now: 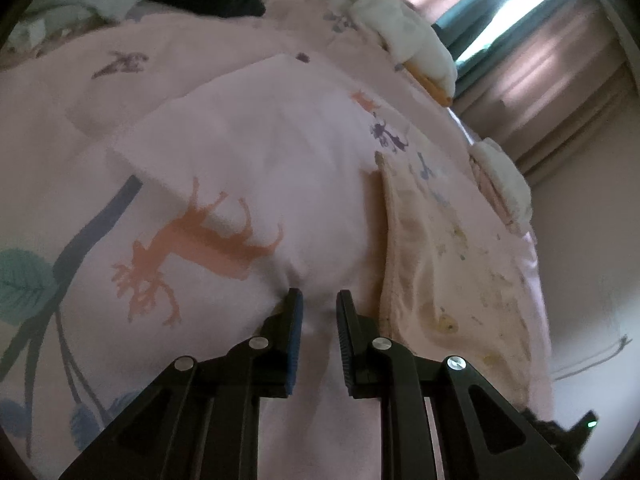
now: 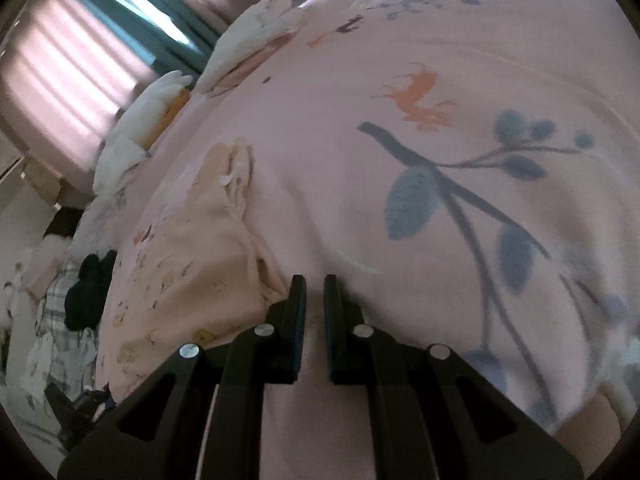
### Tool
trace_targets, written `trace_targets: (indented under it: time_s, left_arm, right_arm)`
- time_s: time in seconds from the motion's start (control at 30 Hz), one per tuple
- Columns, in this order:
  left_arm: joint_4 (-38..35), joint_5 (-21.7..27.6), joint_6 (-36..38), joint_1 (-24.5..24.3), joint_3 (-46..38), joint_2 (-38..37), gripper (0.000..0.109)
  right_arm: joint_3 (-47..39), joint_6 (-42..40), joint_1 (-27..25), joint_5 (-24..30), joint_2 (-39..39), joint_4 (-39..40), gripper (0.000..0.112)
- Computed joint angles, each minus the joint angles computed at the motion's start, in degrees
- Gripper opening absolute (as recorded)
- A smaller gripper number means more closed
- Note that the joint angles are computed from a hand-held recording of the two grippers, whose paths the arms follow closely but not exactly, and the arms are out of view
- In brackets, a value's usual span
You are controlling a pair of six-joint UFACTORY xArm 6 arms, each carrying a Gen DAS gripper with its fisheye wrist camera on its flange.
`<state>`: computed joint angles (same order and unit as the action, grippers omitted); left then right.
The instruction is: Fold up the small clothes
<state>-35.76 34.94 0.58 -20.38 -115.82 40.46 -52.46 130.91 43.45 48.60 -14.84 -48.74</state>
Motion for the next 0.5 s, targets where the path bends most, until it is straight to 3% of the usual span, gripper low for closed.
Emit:
trace_targets:
  time_s: [0.07,0.1,0.13,0.17,0.23,0.3,0.33,0.4,0.5]
  left_arm:
    - [0.11,-2.16,0.64,-0.71,1.52,-0.80,0.027]
    - [-1.34,-2.84,2.28,-0.96,1.98,-1.04,0.039]
    - [-2.96,-3.07,4.06,-1.14,1.78,-0.93,0.053]
    - [-4.72,-3.13,6.24,-1.44,1.52,-0.87,0.059]
    - [-4.57,-3.99,7.71,-2.15,2.15,-1.50,0.072]
    - [-0.81,-6.29,5.53,-2.93,3.86,-2.49,0.072]
    - [-1.15,-6.75,5.71,-3.09,4.43,-2.85,0.073]
    - [-6.81,-5.15,8.81,-2.63,4.19,-2.98,0.077]
    - [-18.23,-0.16,14.42,-0.85,3.58,-3.40,0.085]
  right_arm:
    - [-0.86,-0.20,0.46,1.14,0.06,2.28,0.014]
    - [-1.59,-0.10,0.70,1.54,0.25,3.34,0.019]
    - [-1.78,0.56,0.84,1.18,0.14,3.23,0.034]
    - [-2.05,1.70,1.03,0.29,0.19,2.31,0.055]
    - [-2.66,4.90,1.47,-2.47,0.45,-1.35,0.072]
    - [-3.02,8.41,1.11,-7.45,1.02,-6.52,0.075]
    - [-3.26,11.05,0.18,-12.42,1.81,-10.12,0.080]
    - [-4.11,15.41,-1.06,-18.03,3.48,-13.93,0.088]
    - [-6.37,16.94,-2.54,-23.73,7.46,-13.99,0.090]
